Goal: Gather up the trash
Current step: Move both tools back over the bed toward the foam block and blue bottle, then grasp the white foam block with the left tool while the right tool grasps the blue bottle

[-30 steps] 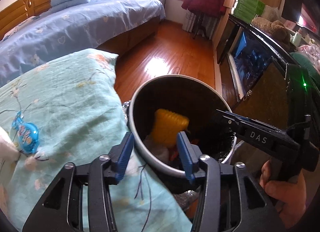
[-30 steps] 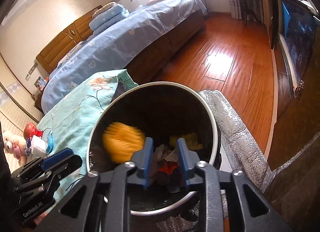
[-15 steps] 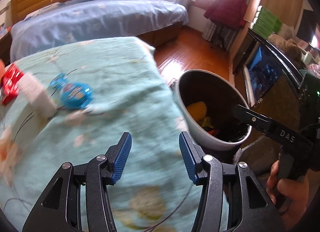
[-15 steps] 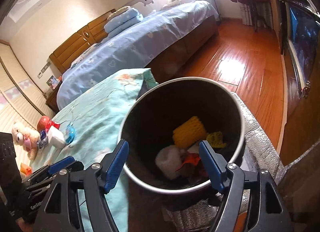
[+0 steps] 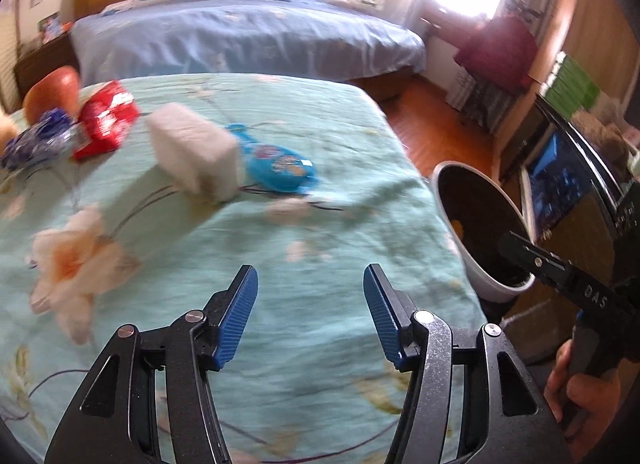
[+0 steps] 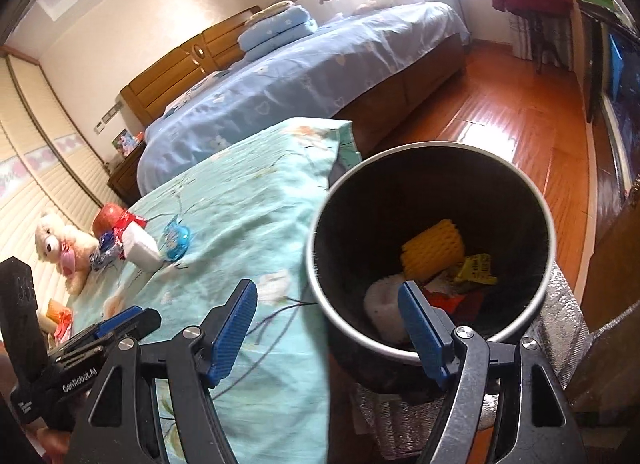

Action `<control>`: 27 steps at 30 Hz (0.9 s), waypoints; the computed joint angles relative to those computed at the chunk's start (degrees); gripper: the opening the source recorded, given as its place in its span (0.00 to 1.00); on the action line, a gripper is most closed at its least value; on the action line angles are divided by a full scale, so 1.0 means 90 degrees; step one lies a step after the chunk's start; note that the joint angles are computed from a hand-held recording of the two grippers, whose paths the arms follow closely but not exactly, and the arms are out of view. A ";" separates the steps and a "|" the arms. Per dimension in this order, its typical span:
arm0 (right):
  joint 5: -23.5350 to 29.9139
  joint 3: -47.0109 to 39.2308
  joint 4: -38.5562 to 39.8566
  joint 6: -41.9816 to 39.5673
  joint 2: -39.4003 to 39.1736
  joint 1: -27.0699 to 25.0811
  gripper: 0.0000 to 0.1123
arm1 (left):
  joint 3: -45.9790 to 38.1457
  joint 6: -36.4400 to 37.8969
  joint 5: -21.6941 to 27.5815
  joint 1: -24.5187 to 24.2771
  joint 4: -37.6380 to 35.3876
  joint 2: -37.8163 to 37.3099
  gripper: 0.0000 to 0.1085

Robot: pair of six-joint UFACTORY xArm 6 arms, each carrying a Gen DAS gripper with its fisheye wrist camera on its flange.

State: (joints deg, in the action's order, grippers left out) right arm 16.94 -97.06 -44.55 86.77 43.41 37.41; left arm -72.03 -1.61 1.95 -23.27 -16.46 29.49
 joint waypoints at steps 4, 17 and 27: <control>0.0102 -0.0513 0.0525 -0.0715 0.0333 0.0109 0.66 | 0.0050 -0.0472 -0.0020 0.0256 0.0391 -0.0003 0.51; 0.0574 -0.2444 0.2637 -0.3600 0.1557 0.0344 0.66 | -0.0731 -0.0018 0.0335 0.0529 -0.0248 0.0459 0.52; 0.0901 -0.3267 0.3176 -0.4257 0.2072 0.0315 0.66 | -0.1896 -0.1310 0.0785 0.0803 0.1252 0.1215 0.52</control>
